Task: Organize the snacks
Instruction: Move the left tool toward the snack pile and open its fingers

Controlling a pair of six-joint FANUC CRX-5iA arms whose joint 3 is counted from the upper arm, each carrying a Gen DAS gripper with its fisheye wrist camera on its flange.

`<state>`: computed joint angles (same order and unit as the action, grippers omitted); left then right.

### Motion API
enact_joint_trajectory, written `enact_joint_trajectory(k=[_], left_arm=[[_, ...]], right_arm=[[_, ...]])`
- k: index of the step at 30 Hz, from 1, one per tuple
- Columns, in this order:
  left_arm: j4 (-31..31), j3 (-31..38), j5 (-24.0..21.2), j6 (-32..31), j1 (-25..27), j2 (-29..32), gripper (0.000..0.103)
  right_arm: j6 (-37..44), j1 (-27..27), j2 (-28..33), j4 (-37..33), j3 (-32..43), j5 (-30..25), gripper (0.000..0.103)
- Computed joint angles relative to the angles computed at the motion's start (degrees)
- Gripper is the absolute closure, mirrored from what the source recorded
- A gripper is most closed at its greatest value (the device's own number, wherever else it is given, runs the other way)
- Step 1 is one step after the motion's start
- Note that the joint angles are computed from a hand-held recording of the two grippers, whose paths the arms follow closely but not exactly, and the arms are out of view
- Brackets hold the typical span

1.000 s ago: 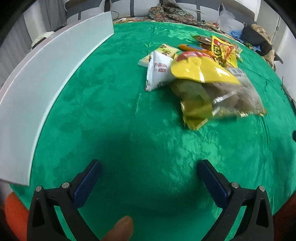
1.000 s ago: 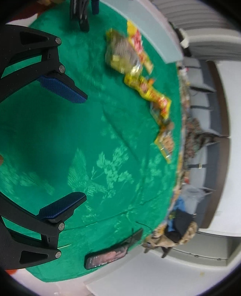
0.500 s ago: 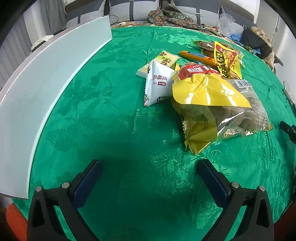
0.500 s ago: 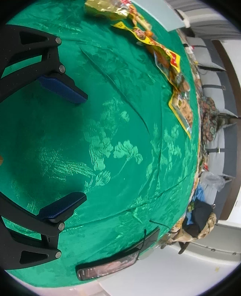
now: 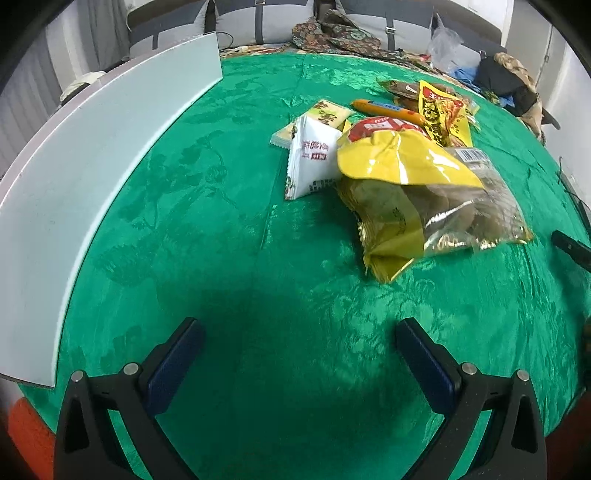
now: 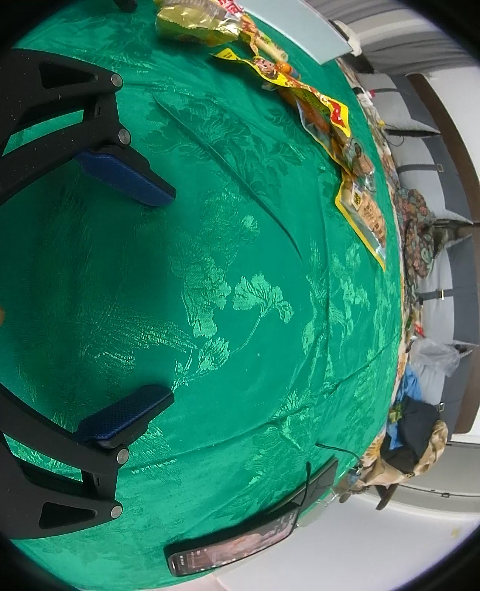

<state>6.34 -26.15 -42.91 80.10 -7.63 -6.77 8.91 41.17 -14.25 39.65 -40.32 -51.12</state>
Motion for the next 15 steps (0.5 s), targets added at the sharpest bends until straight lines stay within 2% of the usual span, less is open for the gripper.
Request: enact_joint_trajectory(k=[3, 5, 9, 13, 15], left_arm=[[7.4, -3.4, 0.8, -5.2, 3.1, -1.8, 0.0], [16.9, -6.3, 1.0, -10.6, 6.2, -3.1, 0.0], [28.3, -7.3, 0.7, -17.3, 8.6, -3.4, 0.0], [30.8, -3.0, -0.3, -19.5, 7.4, -1.0, 0.001], [28.4, 1.2, -0.7, -18.9, 5.5, 1.1, 0.001]], right_arm=[[0.0, -0.1, 0.0, 0.0, -0.1, 0.1, 0.003], [0.0, 0.0, 0.0, 0.0, 0.0, 0.1, 0.003], [0.0, -0.1, 0.0, 0.0, -0.1, 0.1, 0.003], [-0.1, 0.0, 0.0, 0.0, 0.0, 0.0, 0.003], [0.0, 0.0, 0.0, 0.0, 0.0, 0.0, 0.003]])
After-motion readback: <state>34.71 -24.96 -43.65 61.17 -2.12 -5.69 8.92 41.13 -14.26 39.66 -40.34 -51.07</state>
